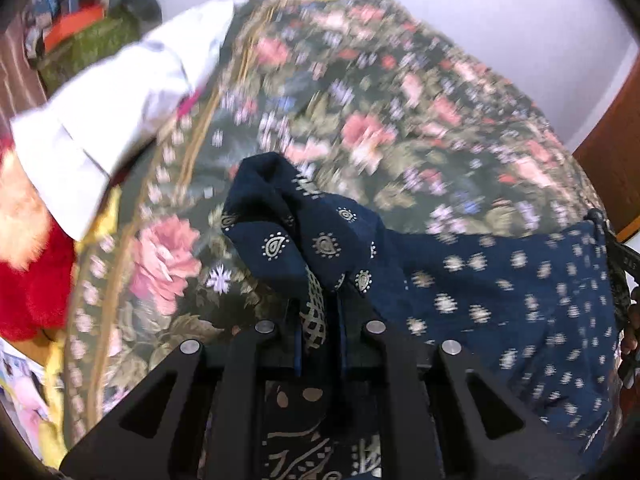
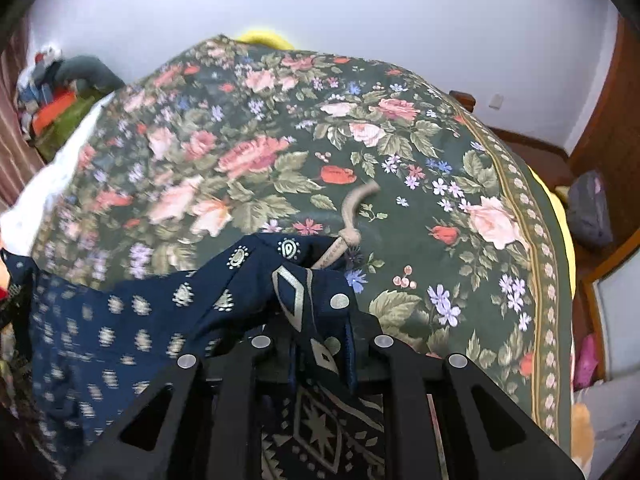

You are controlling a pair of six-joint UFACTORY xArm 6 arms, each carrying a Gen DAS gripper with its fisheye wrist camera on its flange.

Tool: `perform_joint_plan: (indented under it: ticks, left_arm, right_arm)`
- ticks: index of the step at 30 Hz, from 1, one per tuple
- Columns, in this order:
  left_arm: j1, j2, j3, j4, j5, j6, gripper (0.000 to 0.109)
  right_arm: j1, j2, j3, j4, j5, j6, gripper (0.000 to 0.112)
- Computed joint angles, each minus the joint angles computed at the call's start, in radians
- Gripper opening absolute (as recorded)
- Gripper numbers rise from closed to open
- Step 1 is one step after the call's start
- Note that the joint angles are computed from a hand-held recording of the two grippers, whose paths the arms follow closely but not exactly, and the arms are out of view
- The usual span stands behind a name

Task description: Fold large clothes

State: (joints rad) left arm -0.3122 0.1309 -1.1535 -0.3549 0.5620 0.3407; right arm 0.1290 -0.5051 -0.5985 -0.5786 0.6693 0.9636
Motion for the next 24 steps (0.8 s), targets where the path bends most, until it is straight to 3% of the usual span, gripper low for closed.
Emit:
perform_joint_plan:
  ticks: [1, 3, 4, 8, 11, 13, 18, 21, 24]
  left_arm:
    - [0.006, 0.017, -0.008, -0.009, 0.006, 0.000, 0.019]
    - [0.011, 0.025, -0.002, -0.035, -0.005, 0.015, 0.023]
    - [0.009, 0.019, 0.009, -0.039, -0.014, 0.023, 0.024]
    - [0.002, -0.003, 0.023, 0.097, -0.023, -0.067, 0.038]
    - [0.012, -0.043, 0.036, 0.173, 0.003, -0.125, 0.046]
    - [0.028, -0.083, 0.049, 0.147, 0.045, -0.112, 0.046]
    - [0.040, -0.274, 0.166, 0.175, 0.053, -0.077, 0.046]
    - [0.041, -0.418, 0.238, 0.165, 0.067, -0.034, 0.046]
    - [0.042, -0.553, 0.280, 0.124, 0.115, 0.007, 0.046]
  right_arm:
    - [0.017, 0.002, -0.005, -0.060, 0.035, 0.035, 0.028]
    - [0.068, 0.013, -0.026, -0.210, 0.173, 0.122, 0.079]
    - [0.067, 0.011, -0.023, -0.233, 0.193, 0.119, 0.084]
    - [-0.022, -0.077, 0.045, -0.076, 0.106, -0.021, 0.084]
    - [-0.018, -0.144, 0.062, -0.021, 0.150, -0.085, 0.084]
    - [0.012, -0.226, 0.078, 0.015, 0.199, -0.129, 0.084]
    - [0.187, -0.418, 0.075, 0.005, 0.365, -0.098, 0.084]
    - [0.357, -0.506, 0.024, -0.041, 0.511, -0.021, 0.084]
    - [0.587, -0.542, -0.052, -0.128, 0.672, 0.100, 0.084]
